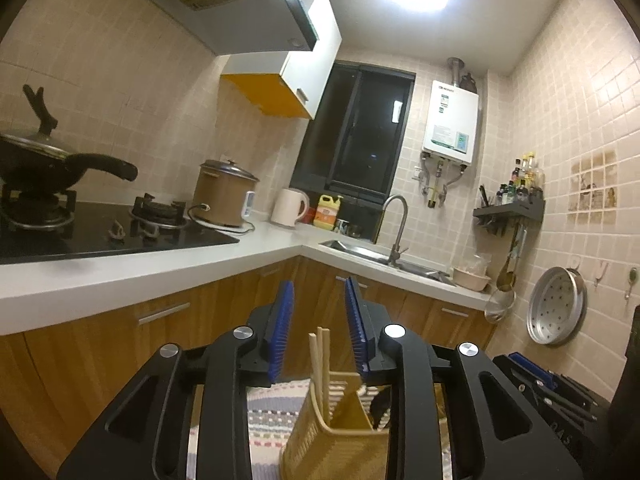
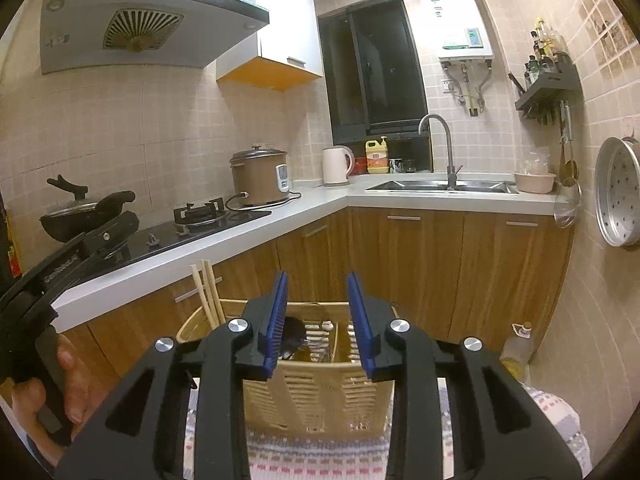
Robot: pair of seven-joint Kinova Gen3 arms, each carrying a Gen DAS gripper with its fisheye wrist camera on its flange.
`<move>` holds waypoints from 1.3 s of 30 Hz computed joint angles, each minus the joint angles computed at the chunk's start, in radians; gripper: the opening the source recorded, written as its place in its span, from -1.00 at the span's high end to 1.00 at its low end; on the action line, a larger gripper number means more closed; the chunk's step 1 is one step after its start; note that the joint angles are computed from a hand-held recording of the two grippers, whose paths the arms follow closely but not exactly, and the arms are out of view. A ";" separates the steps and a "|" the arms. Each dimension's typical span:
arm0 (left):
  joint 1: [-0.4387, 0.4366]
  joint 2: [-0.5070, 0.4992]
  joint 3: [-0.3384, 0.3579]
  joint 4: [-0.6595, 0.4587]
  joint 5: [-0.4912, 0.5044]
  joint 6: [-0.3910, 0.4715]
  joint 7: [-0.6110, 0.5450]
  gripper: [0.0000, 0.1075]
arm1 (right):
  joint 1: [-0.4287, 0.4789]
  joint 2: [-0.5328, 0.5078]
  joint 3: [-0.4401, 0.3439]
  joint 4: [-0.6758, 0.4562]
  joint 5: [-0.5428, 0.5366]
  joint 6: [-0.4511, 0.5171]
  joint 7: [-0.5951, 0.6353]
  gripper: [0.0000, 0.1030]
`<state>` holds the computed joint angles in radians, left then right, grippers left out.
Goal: Organize utensils
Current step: 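Grasp the metal spoon with the left tool while the right tool grasps a wooden chopstick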
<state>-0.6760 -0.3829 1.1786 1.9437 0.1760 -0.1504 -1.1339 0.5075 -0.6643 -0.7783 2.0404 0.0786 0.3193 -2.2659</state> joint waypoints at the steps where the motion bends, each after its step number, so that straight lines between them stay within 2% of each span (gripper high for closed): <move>1: 0.046 -0.004 -0.040 0.015 -0.002 -0.007 0.002 0.48 | -0.014 -0.008 0.012 -0.003 -0.001 0.016 0.003 0.45; 4: 0.149 -0.049 -0.132 0.059 0.008 -0.023 -0.009 0.29 | -0.079 -0.058 0.072 -0.006 0.010 0.083 0.028 0.45; 6: 0.237 -0.066 -0.196 0.084 -0.017 -0.020 -0.010 0.28 | -0.107 -0.103 0.104 -0.009 0.021 0.141 0.048 0.45; 10: 0.368 -0.081 -0.277 0.048 -0.021 0.126 -0.058 0.24 | -0.199 -0.135 0.191 -0.025 0.011 0.258 0.084 0.45; 12: 0.459 -0.030 -0.310 0.021 -0.052 0.207 -0.096 0.24 | -0.255 -0.138 0.238 -0.039 -0.002 0.337 0.107 0.45; 16: 0.645 0.110 -0.395 -0.036 0.006 0.370 -0.222 0.24 | -0.341 -0.137 0.305 -0.050 -0.022 0.472 0.129 0.45; 20: 0.830 0.251 -0.505 -0.087 -0.015 0.532 -0.223 0.28 | -0.427 -0.120 0.380 -0.039 -0.067 0.577 0.133 0.45; 22: 0.923 0.302 -0.569 -0.107 0.007 0.614 -0.246 0.28 | -0.451 -0.124 0.407 -0.022 -0.082 0.605 0.124 0.45; 24: 0.989 0.345 -0.616 -0.130 0.040 0.686 -0.276 0.28 | -0.460 -0.128 0.424 -0.009 -0.089 0.637 0.114 0.45; 27: 1.035 0.422 -0.626 -0.162 0.084 0.761 -0.304 0.27 | -0.480 -0.122 0.462 0.009 -0.106 0.674 0.101 0.45; 31: 1.133 0.503 -0.670 -0.202 0.023 0.794 -0.213 0.27 | -0.547 -0.114 0.593 0.056 -0.172 0.694 0.096 0.45; 33: 1.208 0.531 -0.711 -0.221 -0.048 0.801 -0.151 0.27 | -0.557 -0.117 0.631 0.076 -0.189 0.705 0.096 0.45; 39: 1.396 0.575 -0.814 -0.267 -0.246 0.834 0.017 0.28 | -0.563 -0.109 0.632 0.099 -0.195 0.721 0.113 0.45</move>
<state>0.7202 0.1918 0.3651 1.6765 -0.0702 0.6841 -1.1173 -0.0555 -0.7737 -0.1462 2.1396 -0.1160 1.0402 -2.1526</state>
